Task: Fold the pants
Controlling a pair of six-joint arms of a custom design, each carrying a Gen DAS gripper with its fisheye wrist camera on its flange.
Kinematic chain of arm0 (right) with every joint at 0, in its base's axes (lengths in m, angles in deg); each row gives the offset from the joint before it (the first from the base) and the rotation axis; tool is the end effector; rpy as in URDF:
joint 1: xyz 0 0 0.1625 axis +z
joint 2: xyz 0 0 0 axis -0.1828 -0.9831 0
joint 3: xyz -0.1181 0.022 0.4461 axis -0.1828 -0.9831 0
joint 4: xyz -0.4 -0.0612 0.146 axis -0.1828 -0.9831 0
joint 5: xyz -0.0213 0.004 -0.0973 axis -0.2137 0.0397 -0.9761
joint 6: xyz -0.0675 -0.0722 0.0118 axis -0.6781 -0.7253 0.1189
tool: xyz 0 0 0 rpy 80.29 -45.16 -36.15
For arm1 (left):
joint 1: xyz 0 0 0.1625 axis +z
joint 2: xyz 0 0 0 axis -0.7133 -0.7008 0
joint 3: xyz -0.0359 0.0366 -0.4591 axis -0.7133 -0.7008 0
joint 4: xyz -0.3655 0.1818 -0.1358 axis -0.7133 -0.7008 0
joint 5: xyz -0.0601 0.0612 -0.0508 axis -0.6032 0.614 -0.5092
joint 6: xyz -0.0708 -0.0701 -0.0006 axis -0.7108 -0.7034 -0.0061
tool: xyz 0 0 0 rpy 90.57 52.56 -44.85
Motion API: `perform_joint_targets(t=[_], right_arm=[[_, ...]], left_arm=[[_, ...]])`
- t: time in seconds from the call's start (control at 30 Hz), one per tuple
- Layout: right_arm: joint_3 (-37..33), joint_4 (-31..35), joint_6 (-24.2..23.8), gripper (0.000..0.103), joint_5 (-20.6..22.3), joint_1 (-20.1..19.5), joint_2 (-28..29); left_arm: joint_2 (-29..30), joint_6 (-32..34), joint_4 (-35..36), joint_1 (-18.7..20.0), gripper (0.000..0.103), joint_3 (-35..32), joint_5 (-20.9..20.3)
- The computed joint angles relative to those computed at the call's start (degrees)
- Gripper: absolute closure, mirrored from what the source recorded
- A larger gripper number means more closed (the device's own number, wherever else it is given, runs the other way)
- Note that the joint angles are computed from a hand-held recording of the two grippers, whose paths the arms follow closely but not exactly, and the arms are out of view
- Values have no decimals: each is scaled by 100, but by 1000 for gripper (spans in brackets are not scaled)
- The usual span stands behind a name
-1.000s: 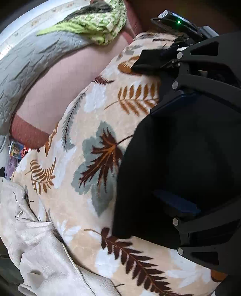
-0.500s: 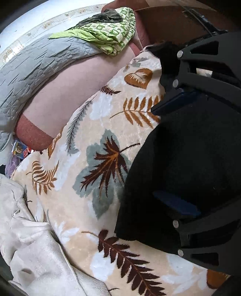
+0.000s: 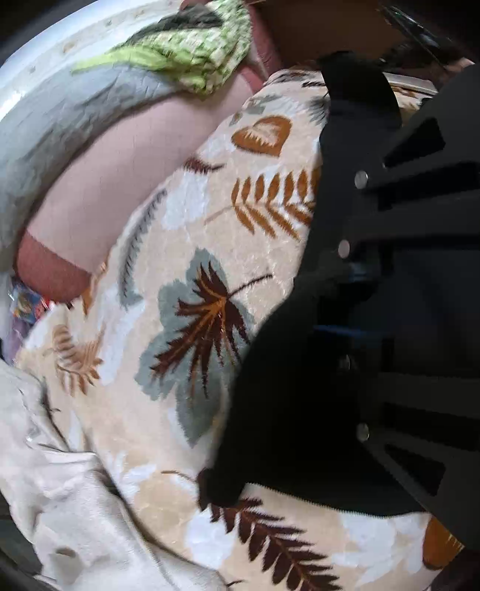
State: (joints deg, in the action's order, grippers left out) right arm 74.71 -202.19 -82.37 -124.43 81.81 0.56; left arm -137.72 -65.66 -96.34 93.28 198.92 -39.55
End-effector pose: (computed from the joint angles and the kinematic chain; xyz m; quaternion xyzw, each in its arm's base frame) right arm -0.0375 -0.5187 0.2862 0.0549 -0.9065 0.3829 0.1693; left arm -0.1420 -0.4683 0.0772 -0.1473 0.8935 -0.3490 0.2410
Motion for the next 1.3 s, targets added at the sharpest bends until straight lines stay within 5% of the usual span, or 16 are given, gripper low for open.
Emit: perform_joint_targets(t=[0.13,0.33,0.6,0.7,0.97,1.1,1.23,1.3], right_arm=[[268,167,-7,100,465,-201,-586],[577,298,-167,100,213,-419,-982],[1238,718,-311,100,1091,-1586,-1862],[1254,884,-288,100,894,-1762,-1787],[1450,1233,-358,100,1565,-2223,-2384],[1448,1341,-288,100,1447,-2347,-2379],[1384,1015,-336,92,527,-2026,-1990],[1506,281,-356,82,17,-1813,-1901]], left_arm=[[-287,160,-219,-395,92,357,40],[-494,-108,-294,-658,92,761,-218],[-241,-786,-421,-987,93,1472,-611],[9,-902,-659,-945,93,1535,-635],[-285,-928,-360,-1457,93,1605,-505],[-95,-1090,-432,-1404,93,1709,-675],[160,-893,-1140,-1270,90,1890,-780],[-38,-1032,-778,-1378,74,1910,-700]])
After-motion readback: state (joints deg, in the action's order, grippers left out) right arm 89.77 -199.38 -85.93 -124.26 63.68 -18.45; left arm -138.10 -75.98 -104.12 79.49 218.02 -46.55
